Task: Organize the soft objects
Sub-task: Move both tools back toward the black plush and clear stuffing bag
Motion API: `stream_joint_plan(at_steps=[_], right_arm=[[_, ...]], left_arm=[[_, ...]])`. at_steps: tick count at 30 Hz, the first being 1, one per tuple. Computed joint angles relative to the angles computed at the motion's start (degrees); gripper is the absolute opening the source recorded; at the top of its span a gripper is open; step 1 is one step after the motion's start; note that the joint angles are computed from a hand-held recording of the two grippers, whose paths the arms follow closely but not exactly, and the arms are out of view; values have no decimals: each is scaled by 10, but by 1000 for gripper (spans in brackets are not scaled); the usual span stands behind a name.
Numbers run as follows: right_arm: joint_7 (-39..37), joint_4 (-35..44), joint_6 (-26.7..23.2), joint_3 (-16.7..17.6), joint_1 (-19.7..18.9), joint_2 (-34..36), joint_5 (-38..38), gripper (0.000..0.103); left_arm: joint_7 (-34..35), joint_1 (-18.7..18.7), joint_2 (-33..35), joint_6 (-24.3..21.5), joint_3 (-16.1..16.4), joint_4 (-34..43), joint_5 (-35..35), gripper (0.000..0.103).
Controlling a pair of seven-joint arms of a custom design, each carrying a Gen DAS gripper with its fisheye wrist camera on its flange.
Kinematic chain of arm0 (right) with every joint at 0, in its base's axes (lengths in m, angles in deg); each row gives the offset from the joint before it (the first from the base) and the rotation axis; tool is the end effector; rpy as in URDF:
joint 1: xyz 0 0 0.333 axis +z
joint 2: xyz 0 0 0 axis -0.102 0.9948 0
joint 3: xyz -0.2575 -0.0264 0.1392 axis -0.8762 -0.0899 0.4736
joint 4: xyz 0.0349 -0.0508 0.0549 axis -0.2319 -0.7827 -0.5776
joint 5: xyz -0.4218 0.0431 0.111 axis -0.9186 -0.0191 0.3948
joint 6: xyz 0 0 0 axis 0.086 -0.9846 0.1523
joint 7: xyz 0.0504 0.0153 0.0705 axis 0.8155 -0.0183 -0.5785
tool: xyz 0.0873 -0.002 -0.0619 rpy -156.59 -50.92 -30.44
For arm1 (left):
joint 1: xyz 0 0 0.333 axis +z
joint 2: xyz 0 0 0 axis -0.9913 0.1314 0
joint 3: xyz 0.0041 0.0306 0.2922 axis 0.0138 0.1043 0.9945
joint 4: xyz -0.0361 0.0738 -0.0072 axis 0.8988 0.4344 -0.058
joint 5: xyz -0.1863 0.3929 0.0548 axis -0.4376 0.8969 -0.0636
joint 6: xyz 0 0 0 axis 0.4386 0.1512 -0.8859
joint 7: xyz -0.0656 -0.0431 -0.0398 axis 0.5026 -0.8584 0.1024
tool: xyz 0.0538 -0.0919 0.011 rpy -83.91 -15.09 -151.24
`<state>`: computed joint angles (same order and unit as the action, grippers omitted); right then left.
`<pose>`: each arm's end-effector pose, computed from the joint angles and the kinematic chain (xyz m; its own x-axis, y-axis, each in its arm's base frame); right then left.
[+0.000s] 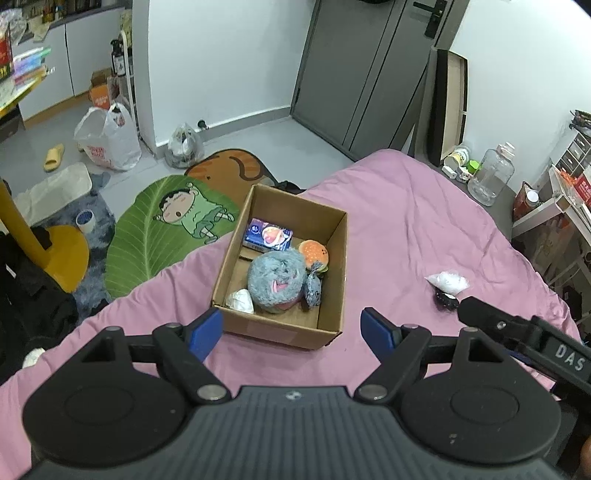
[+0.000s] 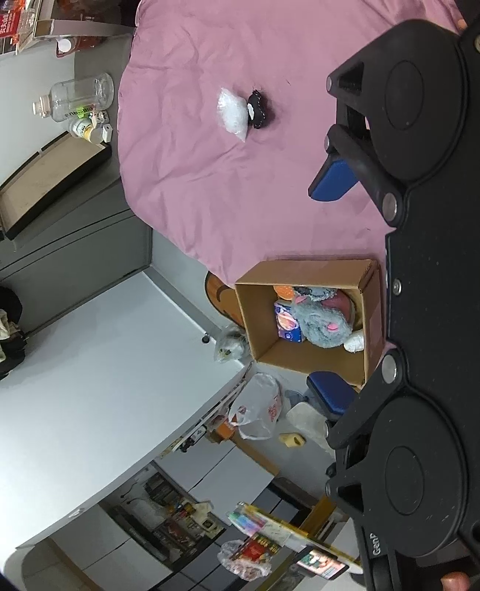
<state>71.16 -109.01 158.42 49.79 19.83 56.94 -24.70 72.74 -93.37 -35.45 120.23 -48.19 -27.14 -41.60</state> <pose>0.5234 0.3577 0.6501 0.3456 -0.7950 -0.4986 -0.7947 0.0346 -0.6060 0.4337 -0.2198 0.6839 0.4522 -0.8774 0.1602 -0.6754 -0.4541 -0.5810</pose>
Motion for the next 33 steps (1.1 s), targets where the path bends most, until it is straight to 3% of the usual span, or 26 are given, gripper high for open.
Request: stream_joint_plan(at_steps=[3,14,33], right_arm=[[-38,-11,2,-9,1,-12,53,103],[-75,-45,20,-22,-10,-43,96,103],[-47,-55,21,-34,-45,-26,66,103]], left_arm=[[-10,1,4,-1,-6,8,4,80],[-12,-11,49,-1,-18,51,23,80],[-1,-29,168,48,-12,124,26,80]])
